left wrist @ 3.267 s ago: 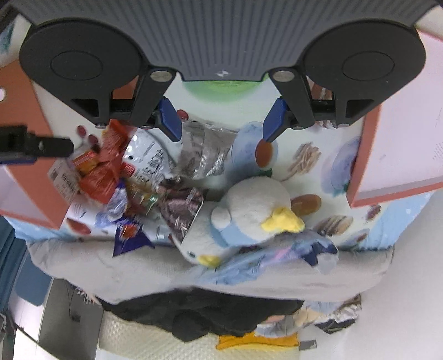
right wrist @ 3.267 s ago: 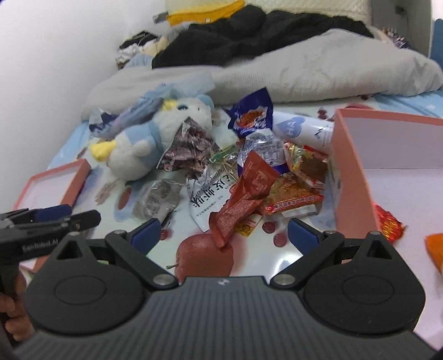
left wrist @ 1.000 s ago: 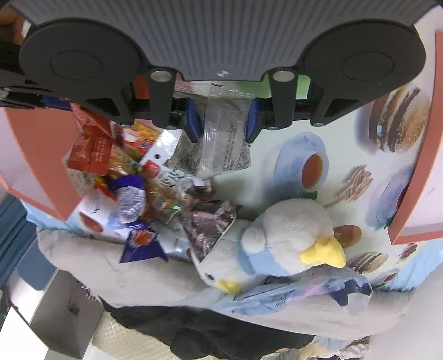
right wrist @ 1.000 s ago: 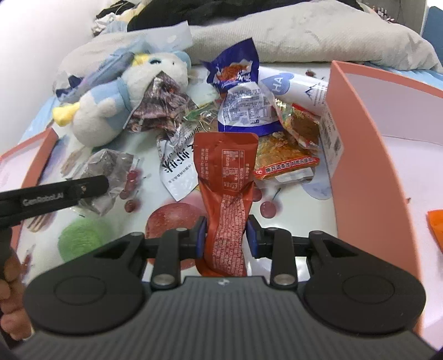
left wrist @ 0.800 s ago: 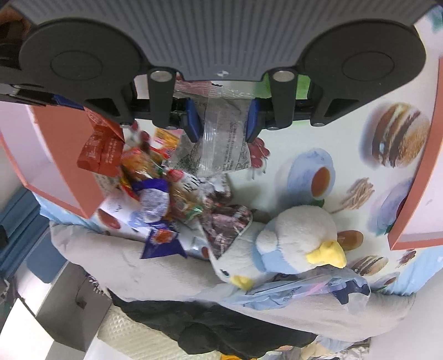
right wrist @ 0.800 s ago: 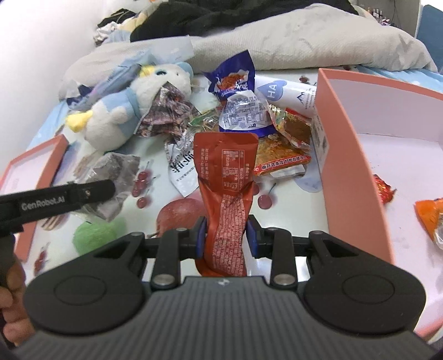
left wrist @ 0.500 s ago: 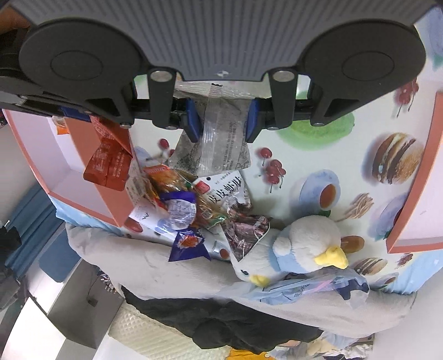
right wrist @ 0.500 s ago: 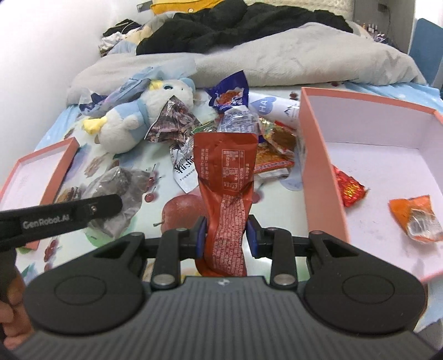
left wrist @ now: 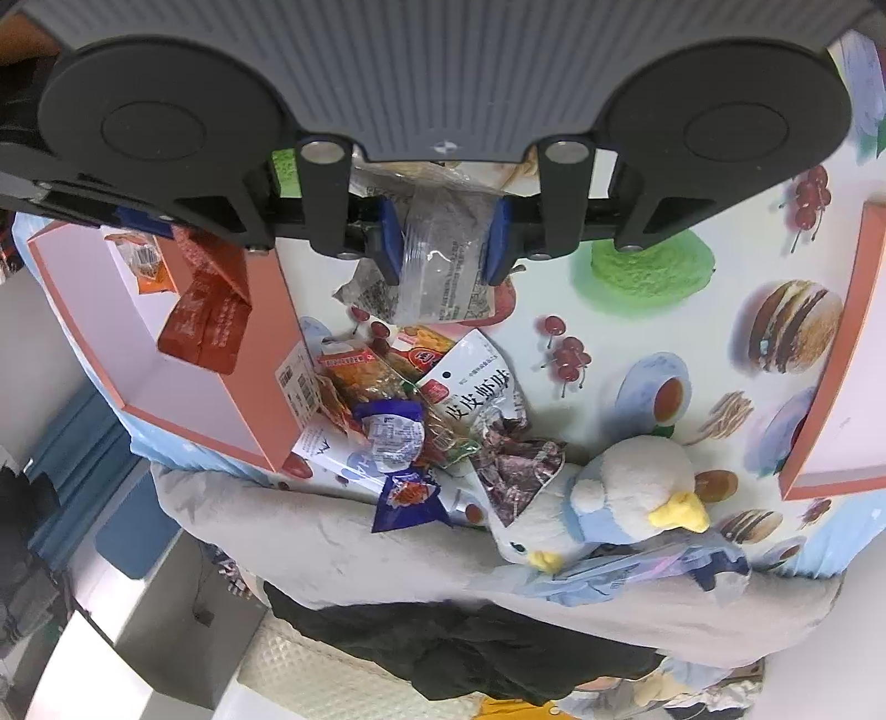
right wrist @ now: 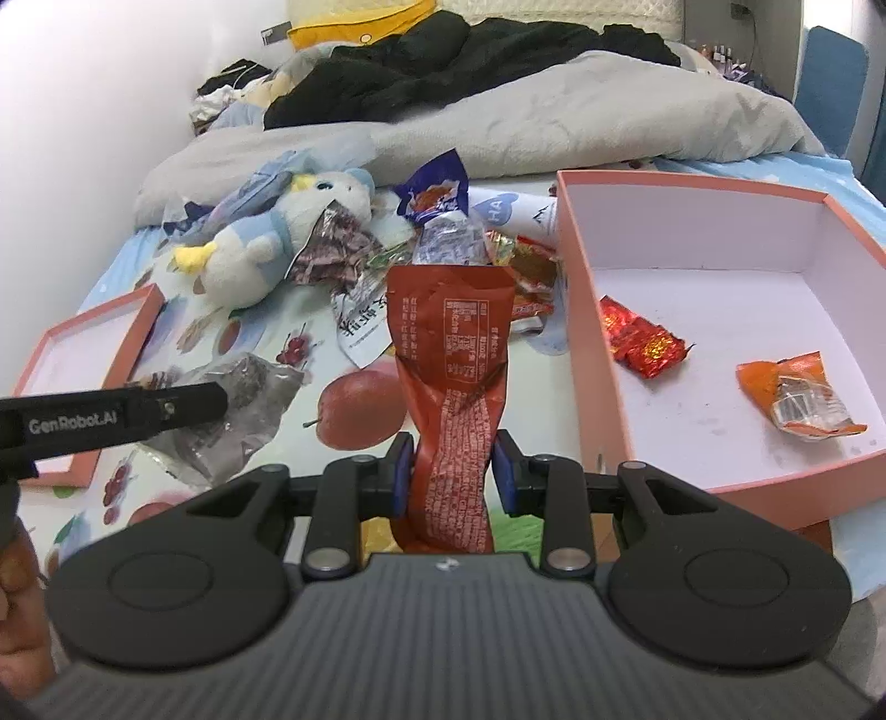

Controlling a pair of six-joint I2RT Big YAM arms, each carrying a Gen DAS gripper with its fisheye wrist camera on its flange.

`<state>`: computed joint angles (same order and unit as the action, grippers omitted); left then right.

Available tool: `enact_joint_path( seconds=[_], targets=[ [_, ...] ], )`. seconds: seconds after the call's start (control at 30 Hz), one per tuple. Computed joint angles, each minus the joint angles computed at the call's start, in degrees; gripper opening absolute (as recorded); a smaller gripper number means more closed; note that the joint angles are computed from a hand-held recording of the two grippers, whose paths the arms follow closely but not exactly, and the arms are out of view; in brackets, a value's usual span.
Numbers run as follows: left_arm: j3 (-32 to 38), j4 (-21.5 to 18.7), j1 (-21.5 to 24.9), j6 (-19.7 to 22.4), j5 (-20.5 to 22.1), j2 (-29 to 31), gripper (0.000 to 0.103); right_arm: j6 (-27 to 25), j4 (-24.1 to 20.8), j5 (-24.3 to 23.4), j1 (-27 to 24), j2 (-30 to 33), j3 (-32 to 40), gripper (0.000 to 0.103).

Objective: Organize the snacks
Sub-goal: 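Lift and carry both held packets over the deep pink box with both tools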

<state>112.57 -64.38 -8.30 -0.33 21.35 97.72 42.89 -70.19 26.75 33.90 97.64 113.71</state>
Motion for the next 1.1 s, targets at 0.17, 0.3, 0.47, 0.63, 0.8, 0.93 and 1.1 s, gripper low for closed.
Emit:
enact_joint_path(
  seconds=[0.17,0.3,0.47,0.63,0.8,0.93,1.1],
  targets=[
    [2.54,-1.13,-0.90,-0.31,0.72,1.25,0.035,0.61,0.35,0.56,-0.51,-1.19,-0.85,0.034],
    [6.28,-1.79,-1.97,-0.25,0.80,2.46,0.035,-0.55,0.55,1.13,-1.32,-1.81,0.10,0.034],
    [13.02,-2.86,-3.61,-0.16,1.52,4.89,0.035,-3.31,1.25,3.24,-2.35,-2.30,2.21,0.034],
    [20.77,-4.30,-5.23,-1.03,2.05,7.87,0.035,-5.46,1.56,5.21,-3.44,-2.93,4.15,0.034],
    [29.70,-6.50,-6.94,-1.79,2.23,11.52,0.035,-6.88,1.57,6.85,-4.47,-3.33,5.96,0.034],
    [37.06,-8.89,-8.14,-2.59,2.58,14.70,0.035,-8.05,1.99,8.23,-5.30,-4.04,6.51,0.034],
    [47.17,-13.03,-9.75,-3.14,3.08,19.53,0.035,-8.76,2.39,9.56,-6.42,-5.53,5.52,0.034]
  ],
)
